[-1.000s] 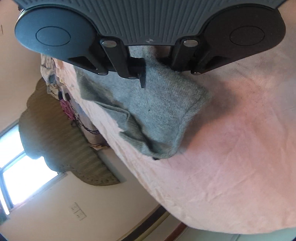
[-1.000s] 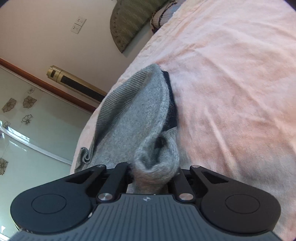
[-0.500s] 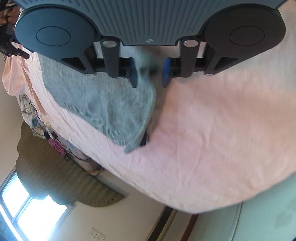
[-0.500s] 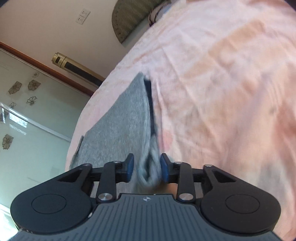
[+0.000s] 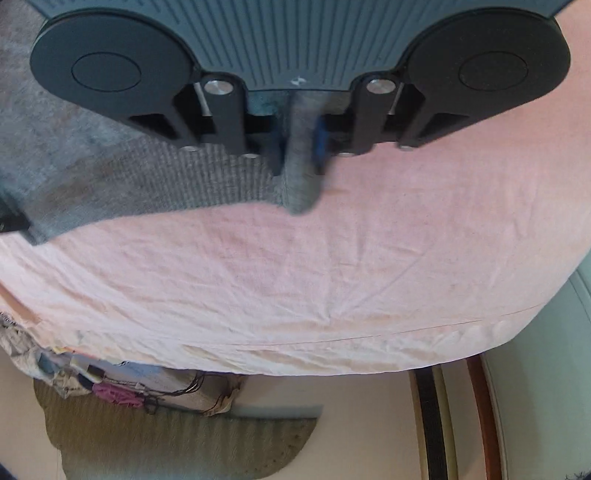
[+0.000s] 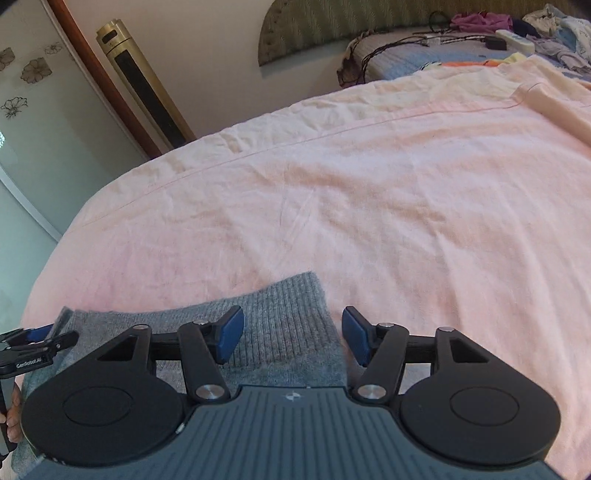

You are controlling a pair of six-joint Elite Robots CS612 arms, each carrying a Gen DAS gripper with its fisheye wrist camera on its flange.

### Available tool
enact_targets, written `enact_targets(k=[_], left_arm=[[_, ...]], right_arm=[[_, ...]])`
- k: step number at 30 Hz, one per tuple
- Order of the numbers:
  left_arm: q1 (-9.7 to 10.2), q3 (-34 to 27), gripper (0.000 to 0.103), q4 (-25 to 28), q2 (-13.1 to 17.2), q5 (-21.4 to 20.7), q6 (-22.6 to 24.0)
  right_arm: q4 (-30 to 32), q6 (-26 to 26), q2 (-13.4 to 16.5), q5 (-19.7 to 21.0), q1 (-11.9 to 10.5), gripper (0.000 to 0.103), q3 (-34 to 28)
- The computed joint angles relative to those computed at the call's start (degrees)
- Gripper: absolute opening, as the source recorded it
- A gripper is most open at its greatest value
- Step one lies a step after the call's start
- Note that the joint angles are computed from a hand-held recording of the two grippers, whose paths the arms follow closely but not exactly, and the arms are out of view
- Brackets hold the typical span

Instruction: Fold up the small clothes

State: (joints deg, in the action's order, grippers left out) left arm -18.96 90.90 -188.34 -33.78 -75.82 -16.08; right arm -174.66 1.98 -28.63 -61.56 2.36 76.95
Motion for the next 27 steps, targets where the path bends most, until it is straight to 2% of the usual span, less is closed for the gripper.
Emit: enact_targets(k=[1, 2, 4, 6, 7, 8, 10, 11, 12, 13, 14, 16, 18, 19, 20, 21, 22, 23, 24, 25, 27], left_arm=[[-0.19, 0.1, 0.011, -0.9, 0.0, 1.0, 0.0], [-0.41, 0.2, 0.011, -2.8, 0.1, 2.2, 0.3], [-0.3, -0.2, 0.011, -3.8, 0.6, 3.1, -0.9], [-0.02, -0.9, 0.013, 0.2, 0.8, 4.1, -4.3], [0.05, -0.6, 0.014, 0.3, 0.9, 4.2, -4.7], [-0.01, -0.2, 0.019, -1.5, 1.0, 4.5, -5.0], [-0.49, 1.8, 0.044, -2.0, -0.2, 6.2, -6.6], [-0.86, 3.1, 0.063, -2.5, -1.0, 7.7, -7.5], [-1.32, 4.6, 0.069, -5.3, -1.5, 9.2, -8.3], [-1.71, 6.2, 0.07, -9.5, -1.8, 9.6, -9.0], [-1.89, 7.7, 0.071, -13.6, -2.1, 7.8, -9.3], [-2.26, 9.5, 0.076, -17.4, -2.6, 2.7, -8.9], [-3.05, 9.6, 0.078, -14.9, -2.7, 0.2, -7.7], [-3.46, 9.4, 0.078, -12.7, -2.5, 0.4, -7.5], [-3.69, 9.1, 0.078, -10.6, -2.1, 0.9, -7.3], [-4.06, 9.2, 0.079, -10.8, -1.4, 3.2, -5.7], [-4.59, 9.5, 0.082, -13.4, -0.6, 6.3, -2.4], [-4.48, 9.7, 0.084, -14.7, -0.1, 7.1, -1.5], [-3.98, 10.1, 0.085, -15.4, -0.4, 5.7, -3.0], [-4.06, 10.4, 0.085, -13.7, -1.1, 6.7, -3.2], [-4.95, 11.5, 0.084, -11.0, -2.5, 10.0, -4.1]], right_arm=[[2.5, -1.2, 0.3, 2.2, -0.2, 0.011, -0.7], [2.9, -1.8, 0.3, 2.1, 0.0, 0.011, -0.6], [-1.7, -2.0, 0.1, 1.7, -0.1, 0.011, 0.5], [-6.2, 3.8, 0.4, 2.3, -1.1, 0.01, 1.4], [-6.6, 5.6, 0.6, 1.7, -1.5, 0.01, 1.7], [-5.7, 6.2, 0.6, 1.9, -1.8, 0.01, 1.9], [-7.5, 7.2, 0.4, 3.4, -2.2, 0.01, 3.6], [-9.0, 7.7, -0.1, 3.0, -2.1, 0.022, 4.7], [-11.3, 8.8, -1.0, 2.0, -2.1, 0.039, 6.4], [-15.1, 10.3, -1.9, 1.0, -2.1, 0.047, 8.4], [-19.9, 11.7, -2.7, 0.9, -2.2, 0.052, 10.5], [-24.1, 10.5, -4.0, 5.4, -2.5, 0.052, 13.6], [-24.3, 7.9, -5.1, 8.3, -2.1, 0.056, 15.7], [-23.6, 5.9, -5.3, 9.1, -1.7, 0.059, 16.4], [-22.4, 3.4, -5.5, 7.9, -1.1, 0.067, 16.9], [-20.9, 1.8, -5.5, 5.0, -0.5, 0.07, 17.3], [-21.9, 0.3, -4.9, 1.3, 0.0, 0.068, 17.8], [-25.2, -0.9, -4.1, 0.0, -0.1, 0.064, 18.3], [-29.3, -0.8, -3.1, 0.2, -0.6, 0.056, 18.9], [-31.0, 0.9, -2.7, 1.3, -1.3, 0.052, 19.2], [-28.0, 1.9, -3.9, 1.9, -1.6, 0.05, 19.7]])
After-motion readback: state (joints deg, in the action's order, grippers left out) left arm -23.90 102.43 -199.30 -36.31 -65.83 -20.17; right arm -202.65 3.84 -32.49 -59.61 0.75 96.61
